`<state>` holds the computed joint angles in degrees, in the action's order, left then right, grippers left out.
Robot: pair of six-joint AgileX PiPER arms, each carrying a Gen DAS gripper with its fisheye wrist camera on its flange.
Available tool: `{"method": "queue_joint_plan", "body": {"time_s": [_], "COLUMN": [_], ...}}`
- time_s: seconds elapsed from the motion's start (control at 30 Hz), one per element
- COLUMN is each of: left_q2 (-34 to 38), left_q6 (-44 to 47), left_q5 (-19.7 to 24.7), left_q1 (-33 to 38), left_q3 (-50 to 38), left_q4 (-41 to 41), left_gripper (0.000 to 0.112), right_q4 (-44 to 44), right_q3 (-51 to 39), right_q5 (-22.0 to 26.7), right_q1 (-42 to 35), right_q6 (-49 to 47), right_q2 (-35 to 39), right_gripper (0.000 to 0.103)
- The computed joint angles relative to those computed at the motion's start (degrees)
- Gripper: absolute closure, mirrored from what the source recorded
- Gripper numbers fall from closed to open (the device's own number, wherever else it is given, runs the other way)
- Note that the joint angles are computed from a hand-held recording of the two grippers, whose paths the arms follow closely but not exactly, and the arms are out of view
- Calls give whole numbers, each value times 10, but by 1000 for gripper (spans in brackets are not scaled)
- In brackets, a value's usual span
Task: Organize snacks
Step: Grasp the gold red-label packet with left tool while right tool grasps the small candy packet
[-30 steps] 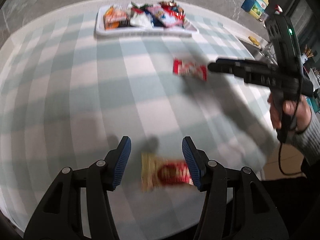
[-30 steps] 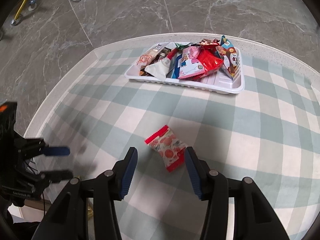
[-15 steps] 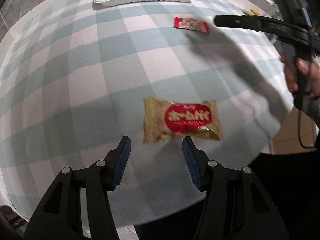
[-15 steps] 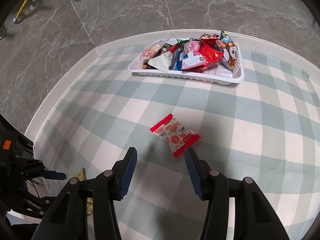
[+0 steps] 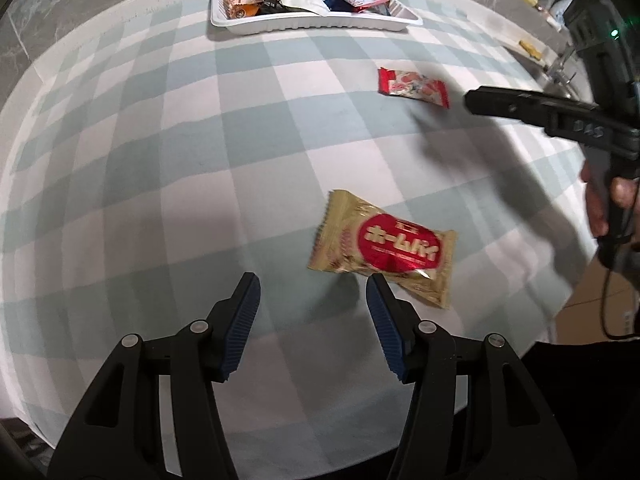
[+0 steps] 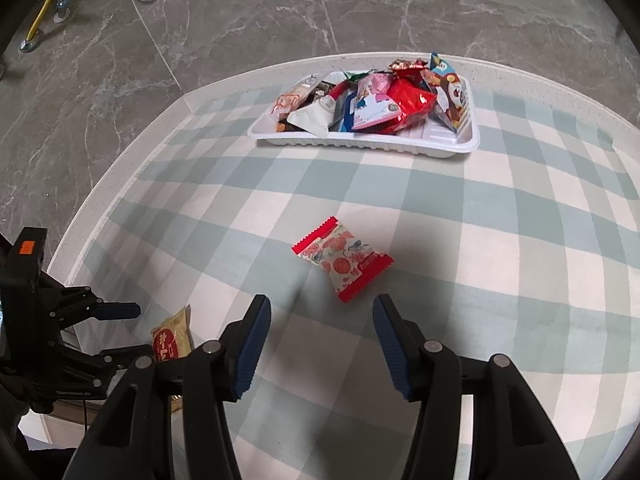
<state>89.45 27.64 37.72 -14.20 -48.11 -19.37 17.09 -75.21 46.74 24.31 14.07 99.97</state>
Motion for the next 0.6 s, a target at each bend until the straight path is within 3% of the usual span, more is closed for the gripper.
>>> {"method": "queue_joint_plan", "body": {"time_s": [0.23,0.6], "left_q2": [-7,20], "left_q6": [18,-21], "left_q5": [56,63], "left_q1": [29,22], "left_q3": [7,1], "left_q4": [-104,-180], "left_gripper": [57,56], "right_q4": [-8,-67], "right_q3": [-22,-99], "right_q5": [7,44], "right_q1": [-2,0], "right_q6": [-35,-100], "right_q2": [27,87], "right_gripper": [46,45]}}
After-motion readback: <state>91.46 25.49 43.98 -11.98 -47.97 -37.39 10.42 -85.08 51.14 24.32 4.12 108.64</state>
